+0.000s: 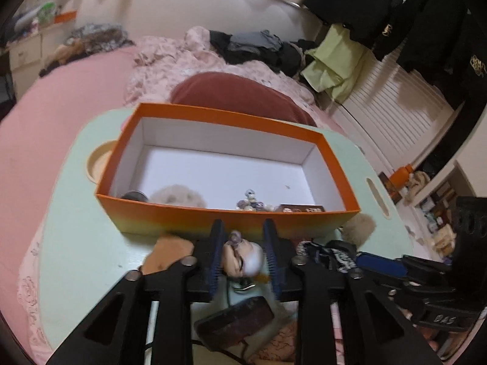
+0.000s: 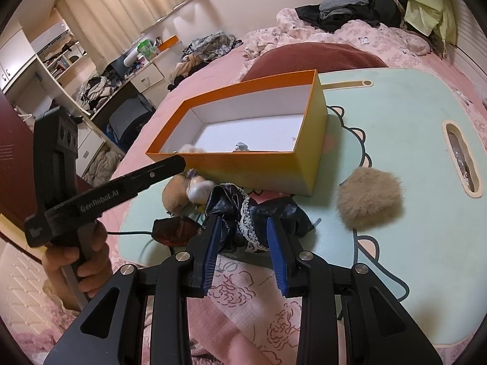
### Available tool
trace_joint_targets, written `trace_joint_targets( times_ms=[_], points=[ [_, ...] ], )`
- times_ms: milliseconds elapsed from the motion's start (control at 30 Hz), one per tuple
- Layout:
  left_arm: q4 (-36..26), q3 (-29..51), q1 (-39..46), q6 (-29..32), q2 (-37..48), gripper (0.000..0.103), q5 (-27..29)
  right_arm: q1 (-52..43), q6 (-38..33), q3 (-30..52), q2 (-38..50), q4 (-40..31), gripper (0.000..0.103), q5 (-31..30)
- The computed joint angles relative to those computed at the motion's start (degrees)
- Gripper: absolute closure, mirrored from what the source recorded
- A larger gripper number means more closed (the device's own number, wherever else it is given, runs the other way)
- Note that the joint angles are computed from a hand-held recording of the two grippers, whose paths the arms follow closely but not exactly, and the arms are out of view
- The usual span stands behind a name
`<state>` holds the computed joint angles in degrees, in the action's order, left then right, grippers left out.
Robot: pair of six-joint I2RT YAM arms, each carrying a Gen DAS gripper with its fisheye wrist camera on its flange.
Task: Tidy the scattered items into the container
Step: 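Lower the figurine beside the plush toy and open the left gripper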
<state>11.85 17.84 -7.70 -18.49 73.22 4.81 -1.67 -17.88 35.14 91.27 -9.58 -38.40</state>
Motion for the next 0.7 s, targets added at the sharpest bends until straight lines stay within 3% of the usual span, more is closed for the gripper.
trace_joint_targets(
  times_ms=[33, 67, 167, 300, 400, 567, 633, 700],
  points=[
    [1.06, -1.37, -1.2, -0.42, -1.3, 0.052, -2.52, 0.02, 0.18, 0.04, -0.17, 0.0, 0.07, -0.06],
    [2.64, -3.06, -3.04, -1.12, -2.54, 0.048, -5.93, 0.15, 0.46, 0.18, -0.34, -0.02, 0.07, -0.03],
    [9.62, -8.43, -8.81, -2.77, -3.81, 0.043, -13.34, 1.17, 1.77, 1.23, -1.67, -0.59, 0.07, 0.6],
    [18.87, -11.9, -11.35, -6.05, 2.21, 0.038, -12.05, 3.64, 3.27, 5.61, -4.35, -3.42, 0.07, 3.07],
    [21.18, -12.6, -11.58, -6.18, 4.62, 0.038, -11.37, 7.51, 2.32, 18.14, 2.14, -15.63, 0.06, 8.82],
    [23.06, -13.73, -10.19, -6.81, 3.95, 0.038, -10.33, 12.58, 0.88, 44.54, 21.57, -38.24, 0.06, 10.42],
    [24.23, -14.11, -9.84, -7.15, 4.64, 0.038, -9.98, 14.65, 2.18, 50.96, 26.56, -41.86, 0.059, 11.54],
    [24.88, -14.46, -9.85, -7.42, 4.58, 0.038, -10.09, 16.69, 3.58, 54.19, 29.67, -42.63, 0.05, 13.99]
  ],
)
